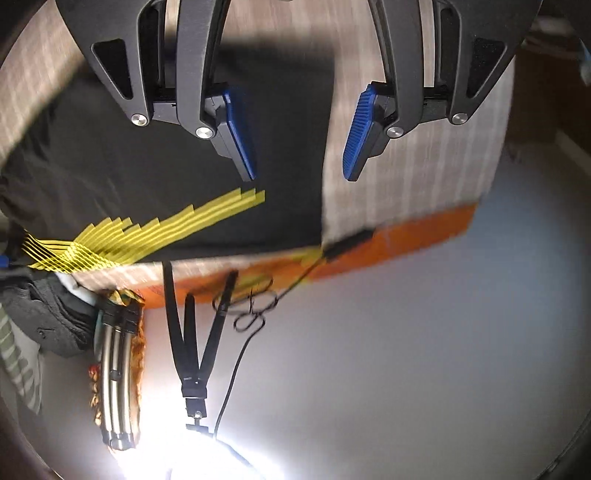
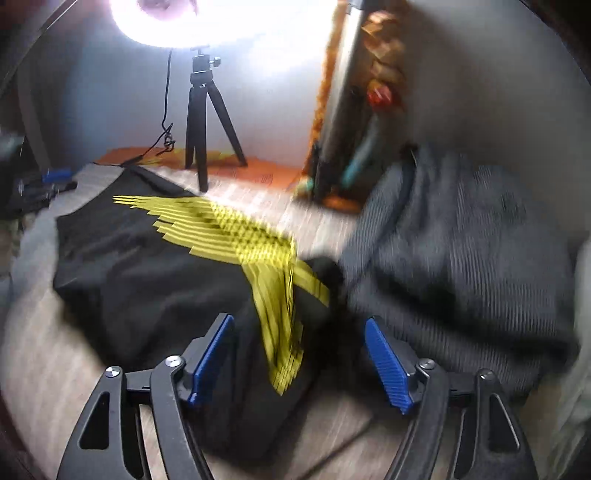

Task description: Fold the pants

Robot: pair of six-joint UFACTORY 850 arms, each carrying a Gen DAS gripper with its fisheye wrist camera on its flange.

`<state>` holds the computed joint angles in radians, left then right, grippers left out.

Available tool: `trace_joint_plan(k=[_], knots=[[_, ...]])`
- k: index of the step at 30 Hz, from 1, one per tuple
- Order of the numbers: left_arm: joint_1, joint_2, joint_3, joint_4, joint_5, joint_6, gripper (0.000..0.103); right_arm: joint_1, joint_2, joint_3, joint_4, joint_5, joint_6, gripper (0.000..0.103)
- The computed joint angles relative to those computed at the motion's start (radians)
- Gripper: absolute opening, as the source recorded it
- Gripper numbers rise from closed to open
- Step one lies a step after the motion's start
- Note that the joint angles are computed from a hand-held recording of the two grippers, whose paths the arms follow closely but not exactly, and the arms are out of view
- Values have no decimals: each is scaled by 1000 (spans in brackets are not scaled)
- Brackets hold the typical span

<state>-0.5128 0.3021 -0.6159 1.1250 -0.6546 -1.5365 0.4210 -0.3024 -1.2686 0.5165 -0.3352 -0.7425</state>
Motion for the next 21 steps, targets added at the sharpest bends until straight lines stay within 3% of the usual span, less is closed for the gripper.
trace_joint_plan(k=[4, 6, 8, 12, 15, 18, 21], knots=[[-94, 73, 61, -36, -14, -51, 47, -53, 42, 67, 147, -96, -64, 81], [-127, 81, 75, -40, 34, -79, 47, -92, 21, 60, 246, -201, -80, 81], [-158, 74, 85, -43, 106, -98, 47, -112, 6, 61, 283, -252, -60, 81], [-186, 34, 78, -78, 240, -73, 47, -116, -13, 84, 368, -282, -115, 81], [-206, -33, 49, -28, 248, -120, 47, -113, -38, 89, 428, -310, -136, 81], [-197, -62, 36, 30, 265, -172, 47, -108, -37, 107, 500, -286, -189, 86], [-200, -107, 9, 76, 266, -185, 47, -110, -42, 109, 561, -304, -230, 83]])
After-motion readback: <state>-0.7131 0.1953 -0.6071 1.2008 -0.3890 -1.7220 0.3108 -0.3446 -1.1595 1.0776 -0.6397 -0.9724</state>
